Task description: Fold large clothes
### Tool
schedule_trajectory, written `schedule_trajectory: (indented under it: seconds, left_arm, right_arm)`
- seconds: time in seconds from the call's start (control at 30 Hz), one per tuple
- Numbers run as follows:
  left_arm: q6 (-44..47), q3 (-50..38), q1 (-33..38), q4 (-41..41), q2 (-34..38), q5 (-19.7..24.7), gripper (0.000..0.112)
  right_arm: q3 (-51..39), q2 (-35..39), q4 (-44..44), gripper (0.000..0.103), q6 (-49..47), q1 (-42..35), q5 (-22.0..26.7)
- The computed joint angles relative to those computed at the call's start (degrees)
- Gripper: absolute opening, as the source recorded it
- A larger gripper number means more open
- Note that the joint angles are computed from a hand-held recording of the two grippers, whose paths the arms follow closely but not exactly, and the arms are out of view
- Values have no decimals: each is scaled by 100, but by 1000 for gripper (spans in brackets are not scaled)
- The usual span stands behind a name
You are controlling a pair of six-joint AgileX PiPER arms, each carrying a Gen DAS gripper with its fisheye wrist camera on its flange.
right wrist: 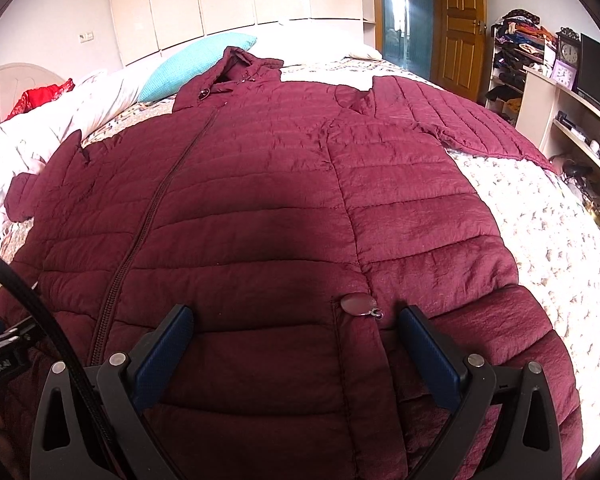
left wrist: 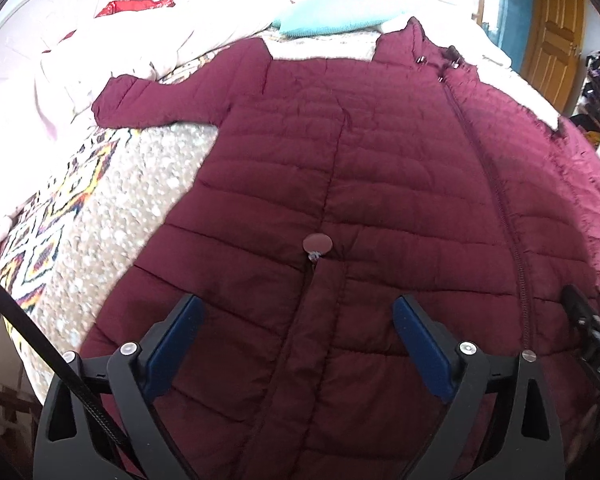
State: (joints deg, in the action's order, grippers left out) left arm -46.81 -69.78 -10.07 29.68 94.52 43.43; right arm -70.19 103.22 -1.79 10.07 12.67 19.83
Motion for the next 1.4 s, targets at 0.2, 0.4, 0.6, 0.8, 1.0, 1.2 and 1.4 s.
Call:
schedule_trajectory:
  seconds: [0.2, 0.4, 0.6, 0.8, 1.0, 1.2, 1.4]
  left_arm:
    - [969, 179, 521, -381, -669, -316, 96]
    - [1750, 389, 1072, -938, -1260, -703, 96]
    - [1414, 732, 1252, -356, -1816, -1073, 96]
    - [1437, 964, 1515, -305, -2360, -1481, 100]
    - [1109, 844, 1496, -255, -2341, -1055, 100]
    - [1155, 717, 1385, -368, -2182, -580, 100]
    - [1241, 685, 1411, -638, -2159, -379, 100]
  right_arm:
    - [23, -18, 5, 103, -7, -1, -17]
    - [-46, 7, -300, 103, 289, 66, 84]
    - [-321, 116, -714, 103, 672, 175, 468]
    - [-412, 149, -715, 103, 614, 177, 604]
    - [-447, 192, -1285, 103, 1092, 317, 698]
    - [-342, 151, -1296, 103, 1130, 296, 557]
    - [-225, 89, -1247, 103, 1092, 264, 428]
